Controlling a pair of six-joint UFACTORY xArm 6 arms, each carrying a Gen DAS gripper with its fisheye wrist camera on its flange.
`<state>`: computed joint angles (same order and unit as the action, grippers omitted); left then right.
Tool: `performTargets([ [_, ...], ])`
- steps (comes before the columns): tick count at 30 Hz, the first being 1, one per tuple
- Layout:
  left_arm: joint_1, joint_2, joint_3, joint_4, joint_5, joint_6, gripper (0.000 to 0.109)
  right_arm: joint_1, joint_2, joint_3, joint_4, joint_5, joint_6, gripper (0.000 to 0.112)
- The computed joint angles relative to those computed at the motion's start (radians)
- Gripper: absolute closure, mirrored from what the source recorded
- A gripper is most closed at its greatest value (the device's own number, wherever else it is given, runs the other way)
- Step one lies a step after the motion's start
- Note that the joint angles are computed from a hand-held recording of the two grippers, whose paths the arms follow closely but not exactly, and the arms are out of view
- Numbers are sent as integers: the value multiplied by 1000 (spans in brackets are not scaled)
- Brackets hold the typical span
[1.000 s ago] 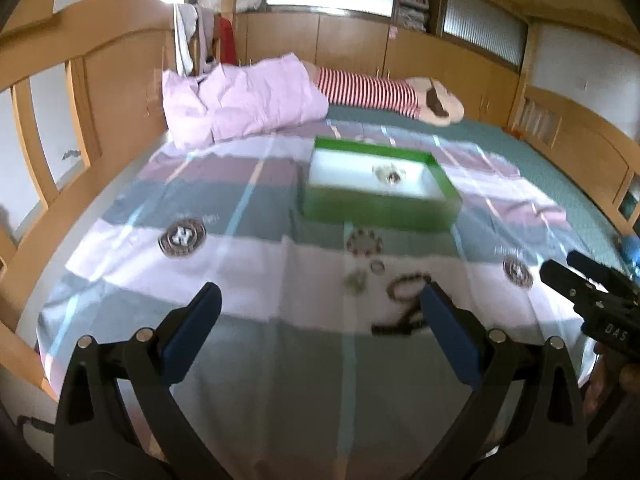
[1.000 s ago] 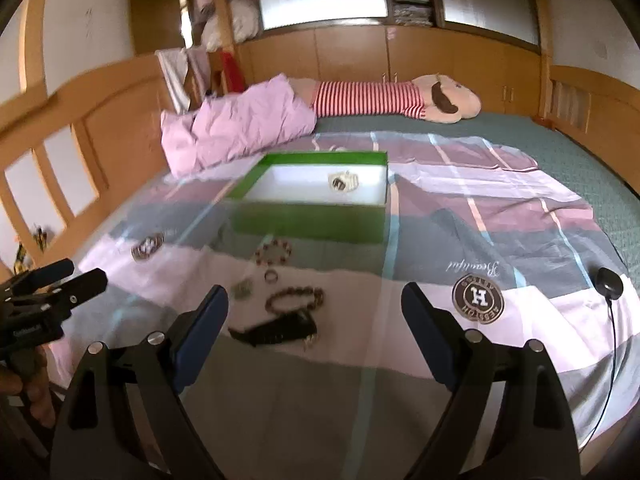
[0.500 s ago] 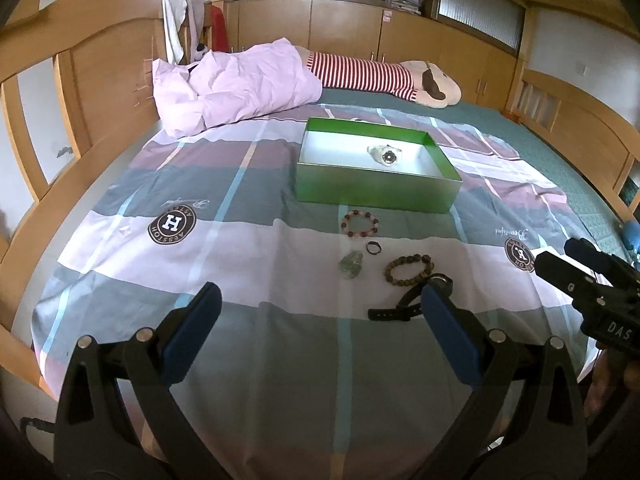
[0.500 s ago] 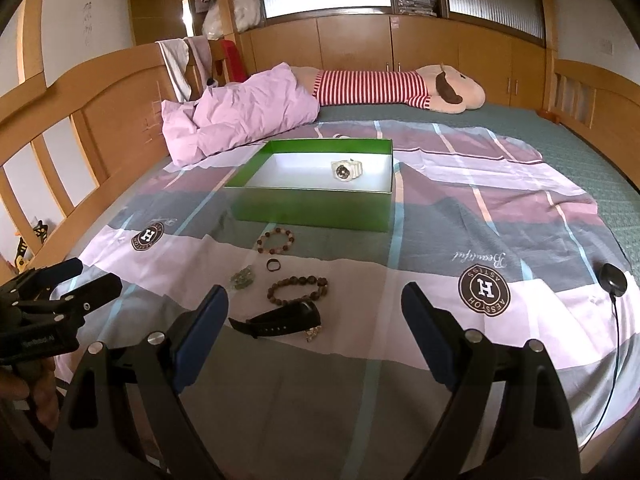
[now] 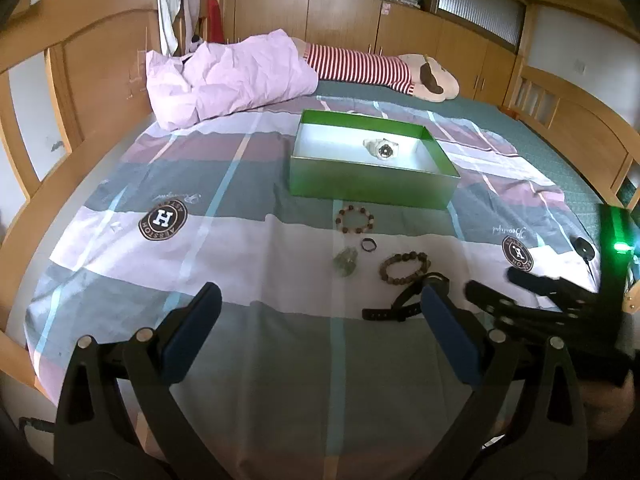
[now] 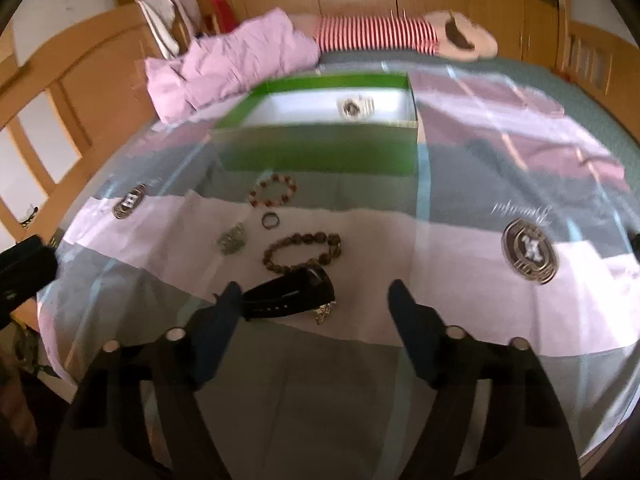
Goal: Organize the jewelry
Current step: 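Lower the right gripper onto the black-strap watch and close on it, then grasp the green crystal pendant with the left gripper while the right gripper lifts the black watch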
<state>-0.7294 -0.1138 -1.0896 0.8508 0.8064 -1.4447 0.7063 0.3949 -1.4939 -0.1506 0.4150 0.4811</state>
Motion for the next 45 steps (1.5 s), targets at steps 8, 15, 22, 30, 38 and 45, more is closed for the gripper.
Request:
performTargets([
  [8,33,14,8,-51,-39,33,10,-13,161,-199,127,147,-68,59],
  [15,58,22,19,-91,-63,59,10,-15,252,-308,229,221,-151,79],
  [22,71,36,17,-114,-67,84,10,6,209,-259,179,129,-173,103],
  [30,103,127,-43,-164,-107,133,10,-3,103,-151,75,0,-102,104],
  [38,118,286,-177,-182,-121,202,15,-33,19,-68,16,-73,-60,104],
  [45,155,461,-330,-303,-110,329,36,-39,23,-76,108,-54,-148,104],
])
